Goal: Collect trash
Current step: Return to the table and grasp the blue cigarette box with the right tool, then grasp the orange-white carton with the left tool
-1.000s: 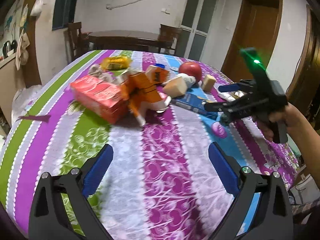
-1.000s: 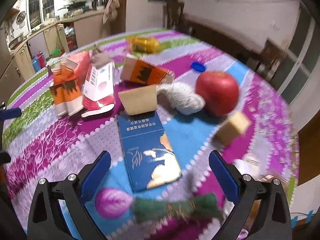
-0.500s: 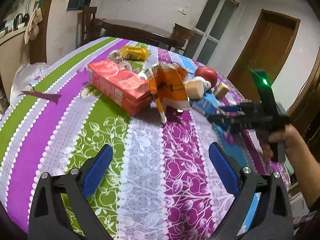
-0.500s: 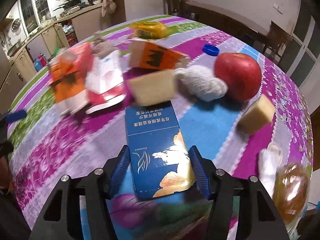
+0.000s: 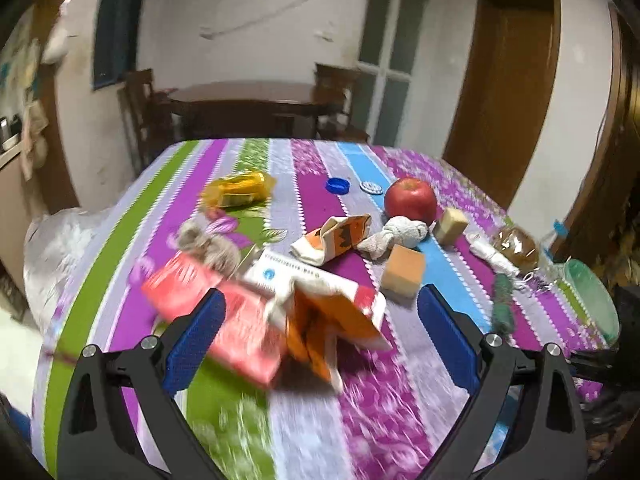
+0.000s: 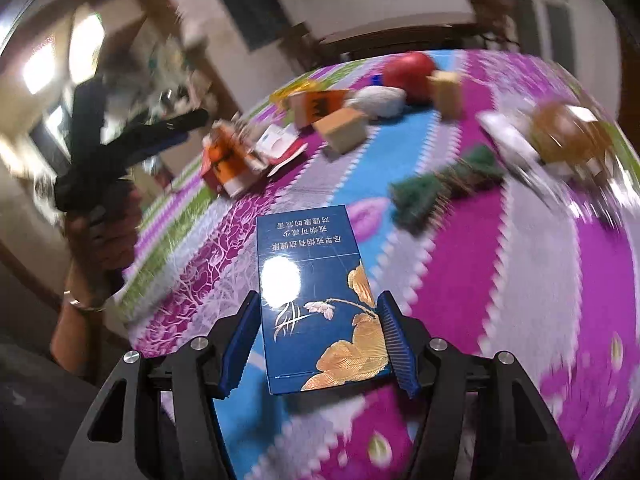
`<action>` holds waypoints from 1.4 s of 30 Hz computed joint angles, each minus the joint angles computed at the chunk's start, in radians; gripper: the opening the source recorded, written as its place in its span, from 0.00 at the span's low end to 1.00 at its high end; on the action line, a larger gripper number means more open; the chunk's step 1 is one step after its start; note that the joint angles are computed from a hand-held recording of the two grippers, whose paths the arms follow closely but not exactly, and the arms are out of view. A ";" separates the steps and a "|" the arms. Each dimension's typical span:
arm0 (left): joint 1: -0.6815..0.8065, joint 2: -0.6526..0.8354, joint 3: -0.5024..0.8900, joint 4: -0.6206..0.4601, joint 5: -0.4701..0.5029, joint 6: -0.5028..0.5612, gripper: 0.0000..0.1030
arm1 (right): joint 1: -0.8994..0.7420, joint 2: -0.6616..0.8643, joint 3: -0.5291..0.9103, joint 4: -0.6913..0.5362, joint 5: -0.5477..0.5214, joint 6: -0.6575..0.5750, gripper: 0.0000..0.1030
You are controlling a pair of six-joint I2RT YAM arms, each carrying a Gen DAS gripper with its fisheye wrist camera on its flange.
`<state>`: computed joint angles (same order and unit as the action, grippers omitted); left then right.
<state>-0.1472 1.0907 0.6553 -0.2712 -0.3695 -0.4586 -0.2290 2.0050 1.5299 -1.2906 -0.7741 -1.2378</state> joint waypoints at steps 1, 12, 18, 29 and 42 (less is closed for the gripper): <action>0.040 0.028 0.014 0.019 0.055 0.045 0.90 | -0.025 0.006 0.005 -0.011 -0.009 -0.004 0.59; 0.091 0.188 0.066 0.032 0.138 0.079 0.53 | -0.122 0.073 0.089 -0.130 -0.077 -0.087 0.59; -0.026 0.031 -0.009 0.035 0.010 -0.006 0.42 | -0.112 0.065 0.075 -0.096 -0.099 -0.048 0.59; -0.407 -0.024 0.090 -0.178 -0.391 -0.248 0.41 | -0.114 -0.084 -0.099 0.229 -0.092 0.178 0.59; -0.574 0.312 0.307 -0.389 -0.531 -0.501 0.41 | -0.148 -0.194 -0.224 0.387 -0.074 0.223 0.59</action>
<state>-0.7208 1.4030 0.9620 -0.6597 -0.9008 -0.9596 -0.3775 1.8107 1.3064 -0.9035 -0.8483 -1.0147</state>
